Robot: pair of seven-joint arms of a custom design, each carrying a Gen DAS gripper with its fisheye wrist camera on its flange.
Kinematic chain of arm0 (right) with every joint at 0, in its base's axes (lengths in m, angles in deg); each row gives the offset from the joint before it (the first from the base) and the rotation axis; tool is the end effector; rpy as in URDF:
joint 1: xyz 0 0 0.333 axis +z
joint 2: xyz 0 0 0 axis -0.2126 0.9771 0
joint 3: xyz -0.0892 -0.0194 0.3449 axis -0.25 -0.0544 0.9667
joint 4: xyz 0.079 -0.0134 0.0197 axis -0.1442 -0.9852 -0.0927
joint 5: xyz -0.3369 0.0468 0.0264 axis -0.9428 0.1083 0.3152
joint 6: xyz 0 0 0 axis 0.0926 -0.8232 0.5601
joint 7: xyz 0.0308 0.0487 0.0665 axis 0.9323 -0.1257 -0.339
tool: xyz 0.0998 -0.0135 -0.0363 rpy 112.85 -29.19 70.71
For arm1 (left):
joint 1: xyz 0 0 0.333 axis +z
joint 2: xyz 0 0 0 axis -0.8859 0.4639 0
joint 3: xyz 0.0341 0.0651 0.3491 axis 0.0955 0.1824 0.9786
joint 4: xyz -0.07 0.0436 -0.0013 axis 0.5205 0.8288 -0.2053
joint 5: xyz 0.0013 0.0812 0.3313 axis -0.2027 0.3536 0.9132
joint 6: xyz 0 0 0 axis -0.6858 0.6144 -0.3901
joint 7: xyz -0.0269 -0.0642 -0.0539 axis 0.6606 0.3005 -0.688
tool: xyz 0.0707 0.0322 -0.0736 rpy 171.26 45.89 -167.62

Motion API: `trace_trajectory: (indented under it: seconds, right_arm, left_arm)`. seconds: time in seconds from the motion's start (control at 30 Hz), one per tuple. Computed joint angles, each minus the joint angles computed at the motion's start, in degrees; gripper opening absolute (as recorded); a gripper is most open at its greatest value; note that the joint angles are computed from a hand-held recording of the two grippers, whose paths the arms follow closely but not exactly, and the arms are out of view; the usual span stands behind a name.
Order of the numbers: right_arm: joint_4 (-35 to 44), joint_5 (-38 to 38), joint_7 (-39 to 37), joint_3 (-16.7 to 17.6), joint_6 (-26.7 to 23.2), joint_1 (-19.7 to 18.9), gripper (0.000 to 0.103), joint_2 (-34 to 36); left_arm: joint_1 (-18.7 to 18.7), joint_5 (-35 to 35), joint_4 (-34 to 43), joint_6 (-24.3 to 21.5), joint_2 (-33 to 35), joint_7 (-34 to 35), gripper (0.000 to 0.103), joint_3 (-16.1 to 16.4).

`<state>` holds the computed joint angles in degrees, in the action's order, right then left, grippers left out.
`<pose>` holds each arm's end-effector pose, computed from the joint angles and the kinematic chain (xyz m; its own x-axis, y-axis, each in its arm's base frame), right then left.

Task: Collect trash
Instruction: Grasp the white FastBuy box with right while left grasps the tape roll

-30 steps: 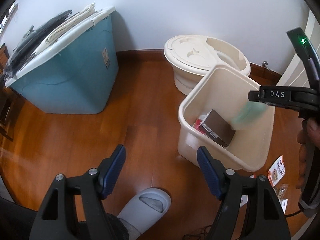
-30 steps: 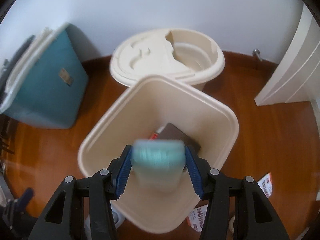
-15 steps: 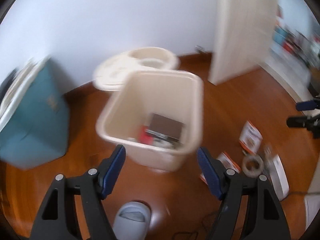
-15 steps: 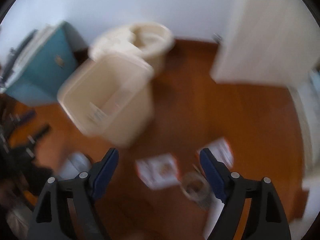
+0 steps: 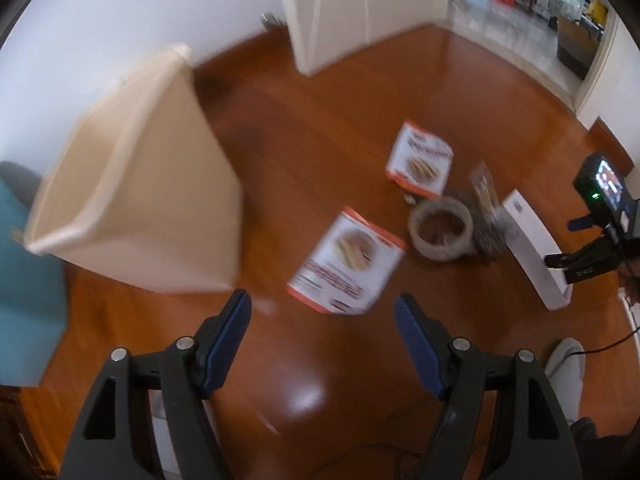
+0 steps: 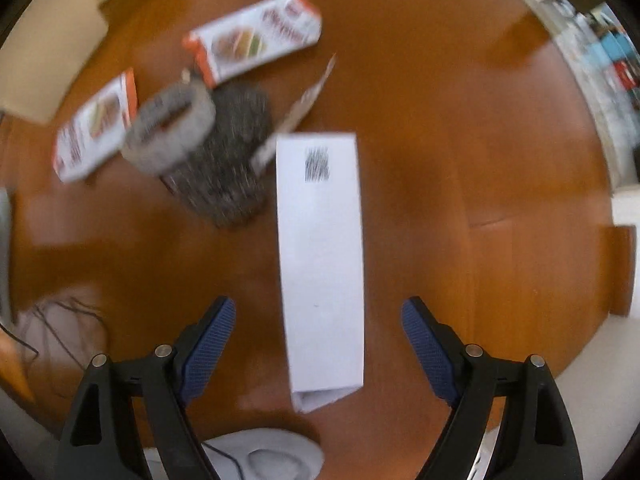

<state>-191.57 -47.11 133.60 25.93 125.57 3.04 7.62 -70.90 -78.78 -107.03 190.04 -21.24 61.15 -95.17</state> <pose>0.4092 0.1460 0.4544 0.0299 -0.9947 0.0984 -0.9994 -0.0281 0.0190 0.4530 -0.1531 0.5520 -0.4688 -0.8801 -0.0749 -0.8007 0.4592 -0.3848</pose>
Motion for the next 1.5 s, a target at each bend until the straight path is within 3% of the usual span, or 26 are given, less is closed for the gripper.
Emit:
trace_trajectory:
  seconds: [0.2, 0.23, 0.27, 0.3, 0.43, 0.53, 0.67, 0.8, 0.97, 1.0, 1.1, 1.13, 1.17, 1.33, 1.5]
  right_arm:
    - [-5.9, 1.4, -3.7, -0.5, 8.9, 0.1, 0.087, 1.9]
    - [-7.0, 2.4, -4.9, -0.6, 10.8, 0.2, 0.077, 2.1]
    - [-7.9, 2.5, -4.8, -0.6, 11.9, 0.2, 0.057, 2.2]
    - [-8.4, 2.5, -4.2, -0.5, 12.4, 0.1, 0.055, 2.2]
    - [-13.1, 7.3, -4.9, -1.2, 19.1, -0.1, 0.055, -0.9]
    - [-18.0, 7.7, -0.3, -0.8, 25.0, -1.2, 0.055, -6.1]
    - [-24.0, 8.3, 6.2, 0.0, 29.0, -2.1, 0.055, -12.4]
    - [-26.7, 9.7, 9.1, 0.9, 29.9, -0.9, 0.055, -15.7]
    - [-29.1, 10.4, 11.0, 0.7, 30.2, -0.1, 0.055, -17.7]
    - [-29.6, 10.7, 11.4, 0.6, 30.8, -0.1, 0.055, -17.9]
    - [-30.2, 11.2, 12.3, 0.5, 32.6, 0.2, 0.055, -17.5]
    - [-30.4, 11.2, 12.5, 0.4, 32.5, 0.1, 0.055, -17.8]
    - [-30.4, 11.0, 12.7, 0.4, 32.4, -0.1, 0.055, -18.0]
    - [-31.0, 11.7, 13.3, -0.1, 32.9, 0.1, 0.055, -18.9]
    - [-31.0, 12.0, 13.4, 0.0, 33.0, 0.5, 0.055, -18.8]
  left_arm:
    - [-2.5, -1.9, 0.2, 2.6, 4.5, 2.5, 0.074, -1.6]
    - [-2.8, -1.9, 0.6, 2.9, 5.6, 2.6, 0.074, -1.9]
    - [-3.1, -1.5, 1.0, 3.4, 6.8, 2.4, 0.074, -2.2]
    - [-3.3, -1.2, 1.0, 3.9, 7.5, 2.4, 0.074, -2.5]
    - [-4.9, -3.0, 1.8, 5.9, 10.8, 6.3, 0.074, -3.7]
    - [-6.4, -5.4, 4.6, 5.4, 14.4, 8.3, 0.074, -5.2]
    - [-7.3, -9.6, 11.0, 1.4, 21.1, 7.6, 0.074, -6.8]
    - [-7.1, -13.4, 17.0, -4.0, 27.3, 2.2, 0.074, -6.8]
    - [-6.5, -14.1, 16.7, -3.1, 28.6, 0.2, 0.068, -7.2]
    - [-6.6, -13.7, 16.2, -2.7, 28.3, 0.3, 0.066, -7.2]
    - [-7.2, -12.5, 15.3, -1.7, 28.2, -0.3, 0.045, -7.2]
    - [-7.3, -12.3, 15.0, -1.6, 28.2, -0.6, 0.028, -7.3]
    - [-7.2, -12.4, 15.2, -2.2, 28.3, -0.6, 0.019, -7.5]
    - [-6.9, -14.4, 15.3, -3.2, 28.5, 0.1, 0.010, -8.3]
    - [-4.9, -18.6, 13.9, -2.2, 24.8, 3.4, 0.009, -8.9]
